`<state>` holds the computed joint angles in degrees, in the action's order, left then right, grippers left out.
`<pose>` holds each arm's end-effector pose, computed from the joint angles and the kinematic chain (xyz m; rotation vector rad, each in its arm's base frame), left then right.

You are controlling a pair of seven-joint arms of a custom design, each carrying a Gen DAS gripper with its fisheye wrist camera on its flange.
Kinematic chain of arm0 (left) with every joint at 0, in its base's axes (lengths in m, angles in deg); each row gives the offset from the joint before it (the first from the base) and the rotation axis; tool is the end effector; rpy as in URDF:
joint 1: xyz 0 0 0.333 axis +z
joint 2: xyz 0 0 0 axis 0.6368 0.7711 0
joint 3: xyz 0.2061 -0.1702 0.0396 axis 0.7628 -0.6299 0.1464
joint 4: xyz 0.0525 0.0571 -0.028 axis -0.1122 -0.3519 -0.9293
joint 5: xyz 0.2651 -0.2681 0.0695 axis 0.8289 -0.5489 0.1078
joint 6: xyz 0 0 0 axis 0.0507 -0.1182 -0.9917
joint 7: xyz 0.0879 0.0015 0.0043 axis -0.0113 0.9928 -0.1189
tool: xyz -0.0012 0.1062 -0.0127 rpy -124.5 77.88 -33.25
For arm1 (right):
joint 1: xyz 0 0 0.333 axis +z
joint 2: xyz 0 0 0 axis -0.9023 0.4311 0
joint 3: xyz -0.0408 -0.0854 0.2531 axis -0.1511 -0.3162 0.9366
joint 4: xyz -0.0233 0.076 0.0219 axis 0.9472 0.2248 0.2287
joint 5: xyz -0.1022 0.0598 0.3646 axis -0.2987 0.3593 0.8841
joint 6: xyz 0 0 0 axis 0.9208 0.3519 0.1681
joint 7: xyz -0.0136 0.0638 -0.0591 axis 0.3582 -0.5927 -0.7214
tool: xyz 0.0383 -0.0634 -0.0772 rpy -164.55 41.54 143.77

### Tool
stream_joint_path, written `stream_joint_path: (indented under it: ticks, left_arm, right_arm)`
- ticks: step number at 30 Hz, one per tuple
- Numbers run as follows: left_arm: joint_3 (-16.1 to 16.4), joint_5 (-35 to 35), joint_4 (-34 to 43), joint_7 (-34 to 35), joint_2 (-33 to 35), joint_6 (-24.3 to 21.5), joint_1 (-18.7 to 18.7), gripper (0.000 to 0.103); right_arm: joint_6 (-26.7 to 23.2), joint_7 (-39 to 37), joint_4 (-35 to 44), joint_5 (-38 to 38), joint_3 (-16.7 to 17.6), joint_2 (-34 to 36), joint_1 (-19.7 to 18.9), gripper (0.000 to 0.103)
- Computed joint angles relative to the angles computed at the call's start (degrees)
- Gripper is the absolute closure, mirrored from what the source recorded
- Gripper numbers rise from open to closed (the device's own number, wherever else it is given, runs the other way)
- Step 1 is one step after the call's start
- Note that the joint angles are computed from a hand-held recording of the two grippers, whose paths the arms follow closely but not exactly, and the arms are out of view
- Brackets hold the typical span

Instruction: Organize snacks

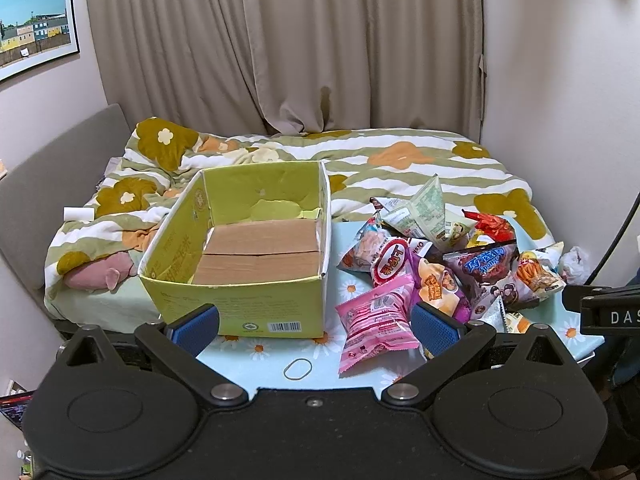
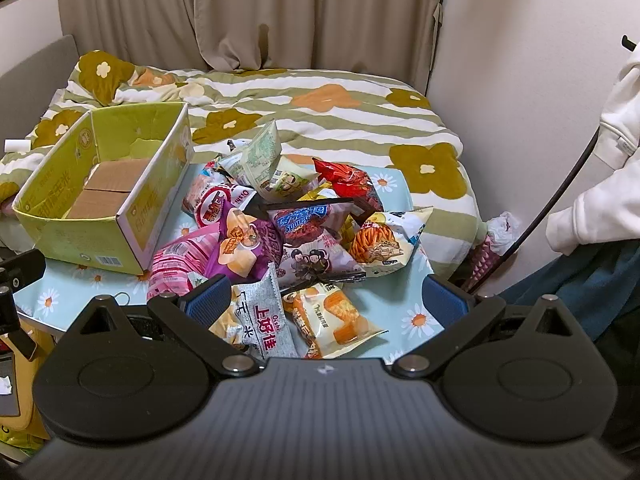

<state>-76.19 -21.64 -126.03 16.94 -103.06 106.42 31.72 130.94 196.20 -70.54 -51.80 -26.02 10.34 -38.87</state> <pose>0.4808 -0.1215 0.5576 -1.3763 1.9855 -0.8597 0.4275 0.3173 0.5549 -1.4745 2.1430 -0.9664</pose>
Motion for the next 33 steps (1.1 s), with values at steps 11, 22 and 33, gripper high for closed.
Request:
stream_joint_path:
  ticks: [11, 22, 33]
  left_arm:
    - [0.2, -0.2, 0.0, 0.1, 0.1, 0.2, -0.2, 0.000]
    - [0.5, -1.2, 0.5, 1.1, 0.5, 0.1, -0.5, 0.000]
    - [0.6, -1.5, 0.7, 1.8, 0.6, -0.1, -0.7, 0.000]
  right_arm:
    - [-0.1, 0.1, 0.2, -0.1, 0.0, 0.2, 0.0, 0.000]
    - [0.0, -0.1, 0.0, 0.0, -0.1, -0.1, 0.1, 0.000]
    - [0.0, 0.8, 0.8, 0.2, 0.0, 0.7, 0.0, 0.000]
